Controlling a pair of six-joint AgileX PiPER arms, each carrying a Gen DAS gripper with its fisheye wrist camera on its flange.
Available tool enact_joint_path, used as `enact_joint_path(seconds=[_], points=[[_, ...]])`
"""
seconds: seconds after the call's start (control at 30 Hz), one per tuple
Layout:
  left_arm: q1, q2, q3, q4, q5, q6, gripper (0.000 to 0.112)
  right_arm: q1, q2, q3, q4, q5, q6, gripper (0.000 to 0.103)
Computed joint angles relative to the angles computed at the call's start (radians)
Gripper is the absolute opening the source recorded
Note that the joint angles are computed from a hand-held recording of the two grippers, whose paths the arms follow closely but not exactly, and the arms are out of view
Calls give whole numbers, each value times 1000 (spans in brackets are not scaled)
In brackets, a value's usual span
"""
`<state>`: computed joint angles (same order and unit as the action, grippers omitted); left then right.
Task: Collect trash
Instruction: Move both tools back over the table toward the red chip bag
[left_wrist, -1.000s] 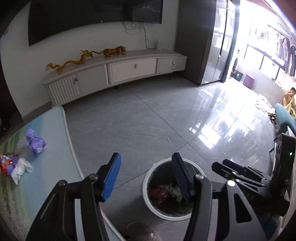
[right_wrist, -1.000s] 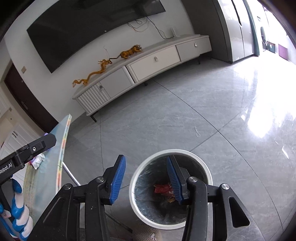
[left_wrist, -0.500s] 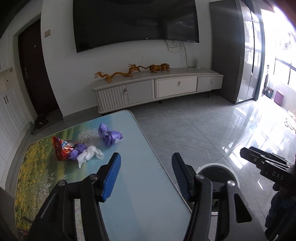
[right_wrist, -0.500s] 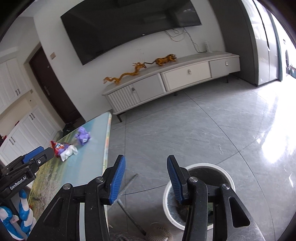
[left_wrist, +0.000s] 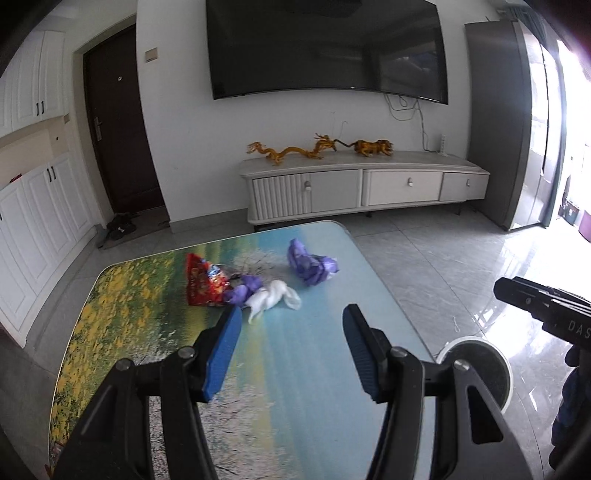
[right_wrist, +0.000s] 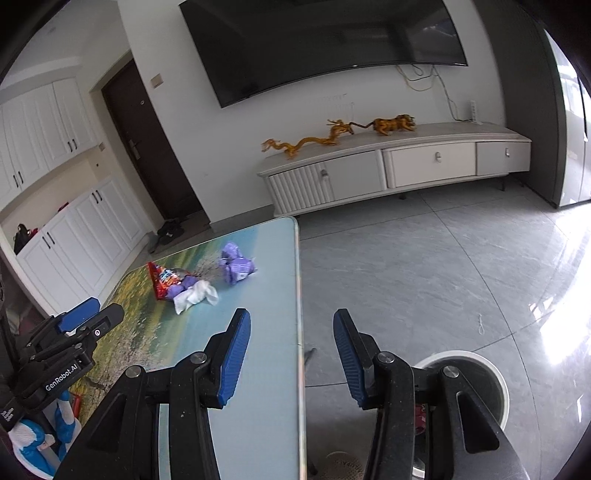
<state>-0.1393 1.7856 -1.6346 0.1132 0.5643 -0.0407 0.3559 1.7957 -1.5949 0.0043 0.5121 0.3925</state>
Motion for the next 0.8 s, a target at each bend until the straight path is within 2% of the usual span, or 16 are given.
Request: enact_joint_path(seconds=[0.53,0.8], points=[[155,38,-2,-84,-34,75,55,109,262,-409,13,184,-52,44],[192,64,-23,-72,-36,68,55,129,360,-565,32,257,-77,44]])
